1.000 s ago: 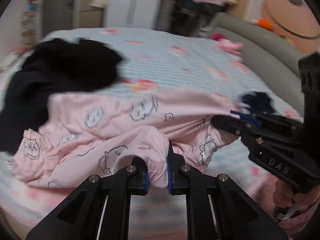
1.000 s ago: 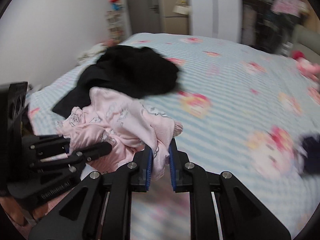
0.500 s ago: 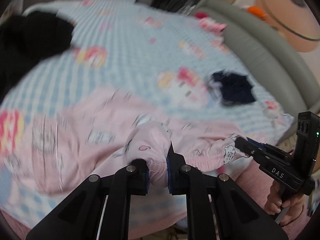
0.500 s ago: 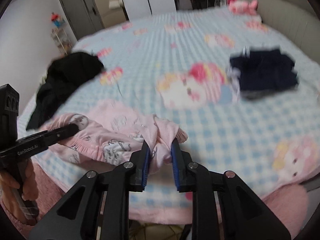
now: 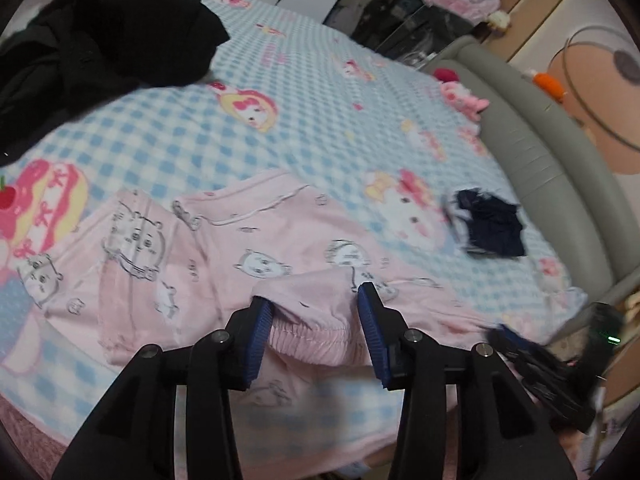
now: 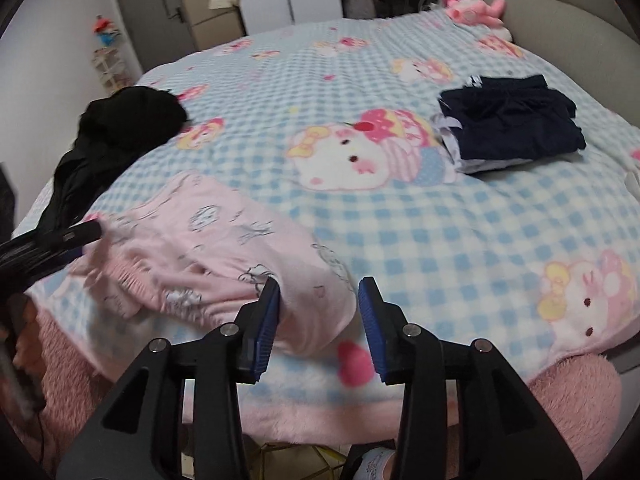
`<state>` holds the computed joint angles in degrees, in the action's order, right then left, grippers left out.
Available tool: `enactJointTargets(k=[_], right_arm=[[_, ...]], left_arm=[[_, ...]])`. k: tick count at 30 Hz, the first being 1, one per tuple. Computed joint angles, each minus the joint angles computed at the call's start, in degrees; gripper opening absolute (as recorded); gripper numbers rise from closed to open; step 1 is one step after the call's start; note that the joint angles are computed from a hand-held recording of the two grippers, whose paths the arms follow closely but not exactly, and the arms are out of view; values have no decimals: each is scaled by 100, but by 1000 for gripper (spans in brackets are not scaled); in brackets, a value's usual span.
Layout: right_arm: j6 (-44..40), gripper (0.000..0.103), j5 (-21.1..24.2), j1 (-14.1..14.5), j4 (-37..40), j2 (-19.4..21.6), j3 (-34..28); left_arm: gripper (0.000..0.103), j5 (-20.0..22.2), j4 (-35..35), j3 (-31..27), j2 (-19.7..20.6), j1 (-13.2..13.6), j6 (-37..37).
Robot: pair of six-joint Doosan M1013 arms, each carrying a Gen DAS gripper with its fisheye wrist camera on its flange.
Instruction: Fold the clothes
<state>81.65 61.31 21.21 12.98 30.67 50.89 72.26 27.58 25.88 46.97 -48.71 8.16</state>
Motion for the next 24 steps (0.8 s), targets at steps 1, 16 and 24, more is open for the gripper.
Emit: enactJointTargets(k=[1, 16, 24], right_arm=[[-17, 40, -129, -1, 43, -66, 96], [-1552, 49, 1155, 294, 677, 98, -66], [-945, 46, 349, 588, -829, 563, -667]], left_arm=[[45, 3, 8, 0, 11, 15, -36], [45, 162, -302, 280, -42, 194, -146], [50, 5, -304, 717, -375, 103, 68]])
